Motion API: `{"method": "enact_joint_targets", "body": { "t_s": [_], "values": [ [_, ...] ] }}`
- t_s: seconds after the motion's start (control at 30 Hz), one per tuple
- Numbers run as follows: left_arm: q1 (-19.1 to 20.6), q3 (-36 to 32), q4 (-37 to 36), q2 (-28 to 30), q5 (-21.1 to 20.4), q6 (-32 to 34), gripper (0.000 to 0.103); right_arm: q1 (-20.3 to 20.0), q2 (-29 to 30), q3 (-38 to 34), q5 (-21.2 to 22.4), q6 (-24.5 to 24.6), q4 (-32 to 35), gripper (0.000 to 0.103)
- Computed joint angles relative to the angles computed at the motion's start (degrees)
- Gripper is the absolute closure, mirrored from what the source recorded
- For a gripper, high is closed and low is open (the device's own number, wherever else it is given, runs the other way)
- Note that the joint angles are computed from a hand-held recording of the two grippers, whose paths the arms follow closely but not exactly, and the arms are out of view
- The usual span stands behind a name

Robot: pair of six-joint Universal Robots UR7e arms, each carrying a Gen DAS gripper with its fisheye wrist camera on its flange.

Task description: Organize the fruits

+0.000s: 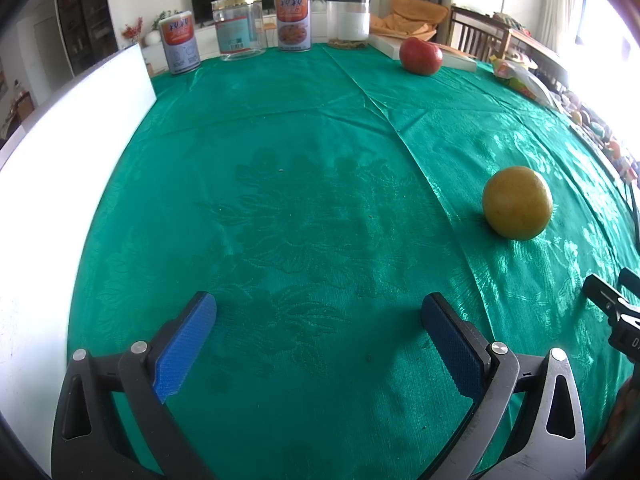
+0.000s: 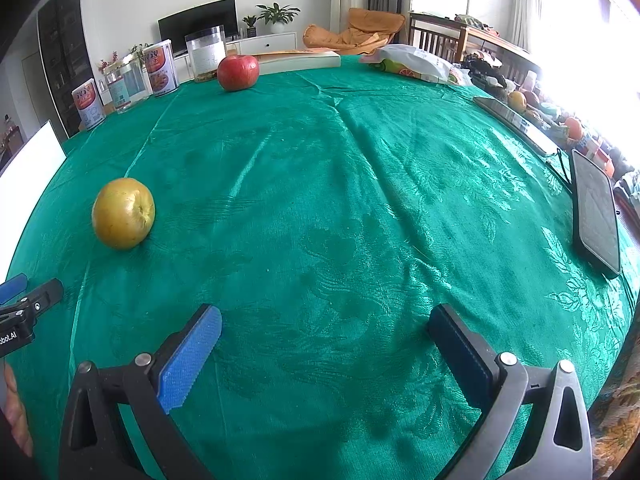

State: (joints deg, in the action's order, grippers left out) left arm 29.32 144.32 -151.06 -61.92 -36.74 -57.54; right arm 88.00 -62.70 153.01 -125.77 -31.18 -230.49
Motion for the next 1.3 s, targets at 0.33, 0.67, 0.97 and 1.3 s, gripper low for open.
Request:
{"method": "enact_joint_targets", "body": {
  "t_s": [0.33, 0.67, 0.97, 1.3],
  "values": [
    [0.3, 0.1, -6.2, 0.4, -3.6, 7.8, 0.002, 0.4, 0.2, -0.2, 0.0, 0.0, 0.4, 0.000],
    [0.6, -13.0, -12.6, 12.2, -7.7, 24.6, 0.002, 0.4, 0.2, -0.1, 0.0, 0.0, 0.4, 0.000],
    [2.1, -11.6, -15.1, 11.7, -6.8, 21.6, 0.048, 0.3, 0.1, -0.1, 0.1, 0.0, 0.3, 0.000],
    [5.0, -4.8, -3.4, -2.1, 0.5, 13.4, 0.048, 0.3, 0.1, 0.0, 0.1, 0.0, 0.3, 0.000]
  ]
}}
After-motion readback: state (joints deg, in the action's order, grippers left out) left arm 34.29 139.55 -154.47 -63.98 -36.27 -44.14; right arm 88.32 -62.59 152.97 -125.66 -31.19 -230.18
